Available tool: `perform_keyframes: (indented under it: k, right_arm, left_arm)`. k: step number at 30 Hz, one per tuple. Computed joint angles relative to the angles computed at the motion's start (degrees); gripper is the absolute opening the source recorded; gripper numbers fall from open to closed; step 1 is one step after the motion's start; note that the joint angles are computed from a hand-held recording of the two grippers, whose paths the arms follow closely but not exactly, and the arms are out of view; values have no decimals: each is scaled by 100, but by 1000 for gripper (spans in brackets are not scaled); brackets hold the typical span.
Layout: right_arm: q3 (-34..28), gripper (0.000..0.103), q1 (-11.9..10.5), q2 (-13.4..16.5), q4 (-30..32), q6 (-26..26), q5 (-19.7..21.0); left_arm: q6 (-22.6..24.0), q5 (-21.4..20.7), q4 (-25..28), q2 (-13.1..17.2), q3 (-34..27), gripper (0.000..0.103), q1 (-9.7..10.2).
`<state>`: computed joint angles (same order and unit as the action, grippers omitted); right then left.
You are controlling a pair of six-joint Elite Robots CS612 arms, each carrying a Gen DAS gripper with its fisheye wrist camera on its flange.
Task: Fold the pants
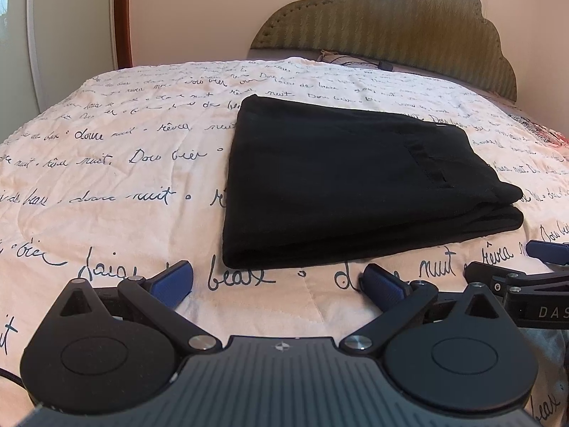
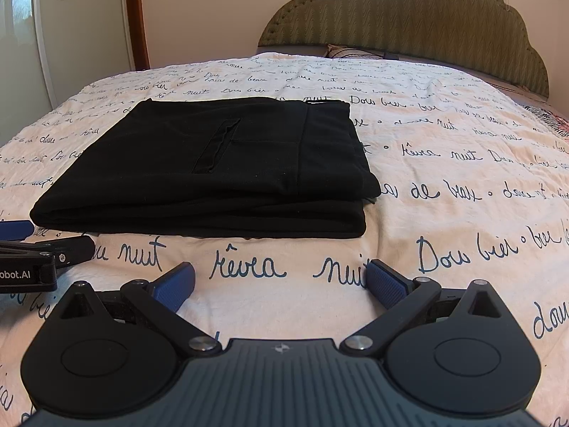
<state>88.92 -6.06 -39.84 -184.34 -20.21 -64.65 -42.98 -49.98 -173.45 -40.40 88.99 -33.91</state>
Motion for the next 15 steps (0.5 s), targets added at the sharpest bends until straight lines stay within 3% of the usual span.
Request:
perform_keyframes:
  k: [15]
  right_arm:
    - [2,103,-1,-2,2,1,1]
  left_arm:
    - [-72,-36,-386,17,75,103,9]
